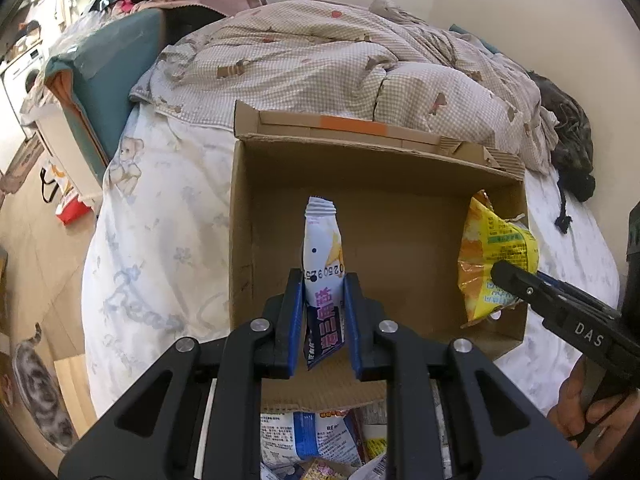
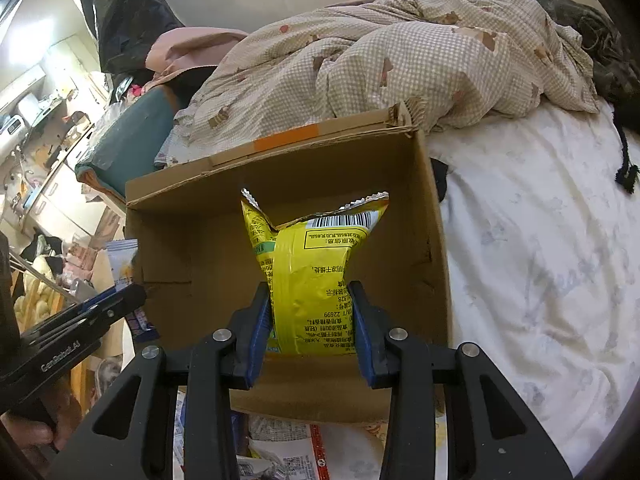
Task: Organize snacks
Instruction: 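Carry both snacks into the cardboard box and open both tools to release them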
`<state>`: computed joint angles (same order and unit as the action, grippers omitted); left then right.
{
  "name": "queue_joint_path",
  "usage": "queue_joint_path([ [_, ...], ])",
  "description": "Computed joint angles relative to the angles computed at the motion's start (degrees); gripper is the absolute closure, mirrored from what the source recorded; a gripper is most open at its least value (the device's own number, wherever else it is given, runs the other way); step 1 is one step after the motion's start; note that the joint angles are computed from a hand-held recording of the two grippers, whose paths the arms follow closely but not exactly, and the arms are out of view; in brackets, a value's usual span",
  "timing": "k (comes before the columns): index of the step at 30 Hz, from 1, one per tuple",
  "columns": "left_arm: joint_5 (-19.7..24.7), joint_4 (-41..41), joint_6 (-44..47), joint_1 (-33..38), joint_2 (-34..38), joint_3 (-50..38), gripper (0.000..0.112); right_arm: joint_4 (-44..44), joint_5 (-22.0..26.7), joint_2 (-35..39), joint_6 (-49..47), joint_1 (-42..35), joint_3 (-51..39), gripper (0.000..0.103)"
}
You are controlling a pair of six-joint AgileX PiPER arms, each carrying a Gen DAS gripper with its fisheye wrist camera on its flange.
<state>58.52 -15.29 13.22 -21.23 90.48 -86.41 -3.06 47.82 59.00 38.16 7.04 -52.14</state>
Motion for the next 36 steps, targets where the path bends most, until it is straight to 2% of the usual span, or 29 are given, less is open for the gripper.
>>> queue_joint_path([
  [5, -0.6, 1.3, 0.0, -1.3, -0.4, 0.1, 0.094, 2.8, -0.7, 0.7, -2.1, -1.1, 0.2, 0.063],
  [7, -0.6, 1.8, -1.1, -1.5, -0.7, -0.1, 0.091, 2.2, -1.1, 0.7, -1.5, -0.4, 0.0, 0.062],
  [9, -1.0, 2.4, -2.0, -1.7, -1.1, -0.3, 0.068, 1.2, -1.2, 0.9, -0.5, 0.4, -0.4, 0.062],
  [11, -2.6, 3.0, -2.6, -1.9, -2.1, 0.6, 0.059, 1.4, -1.7, 0.7, -0.3, 0.4, -0.4, 0.062],
  [13, -3.8, 3.5, -2.4, -2.0, -3.0, 1.1, 0.057, 1.0, -1.7, 0.8, 0.2, 0.6, -0.4, 0.061],
  [15, -3.6, 2.9, -1.4, -1.8, -2.9, 0.9, 0.042, 0.5, -1.6, 0.9, 1.0, 0.6, -0.5, 0.056],
  [17, -4.0, 1.3, -0.8, -1.0, -3.4, 1.4, 0.033, 0.3, -1.7, 0.9, 1.8, 0.4, -0.5, 0.035],
  [18, -4.2, 0.5, -0.6, -0.6, -3.5, 1.6, 0.029, 0.4, -1.8, 0.9, 2.0, 0.3, -0.5, 0.031],
  [20, -4.5, 0.0, -0.9, -0.2, -3.6, 1.8, 0.026, -2.3, -1.8, 0.7, 4.9, 1.6, -0.5, 0.023],
  [27, -4.6, 0.0, -1.0, 0.1, -4.6, 3.2, 0.026, -5.1, -0.9, 1.4, 6.0, 3.5, -2.0, 0.023],
  [32, -6.5, -2.4, 1.9, 1.8, -7.5, 6.0, 0.026, -3.8, -0.3, 0.3, 6.6, 4.0, -1.9, 0.023],
  [36, -5.0, -3.9, 2.9, 3.5, -9.2, 6.0, 0.026, -1.1, 0.5, -1.4, 6.1, 3.9, -1.6, 0.023],
])
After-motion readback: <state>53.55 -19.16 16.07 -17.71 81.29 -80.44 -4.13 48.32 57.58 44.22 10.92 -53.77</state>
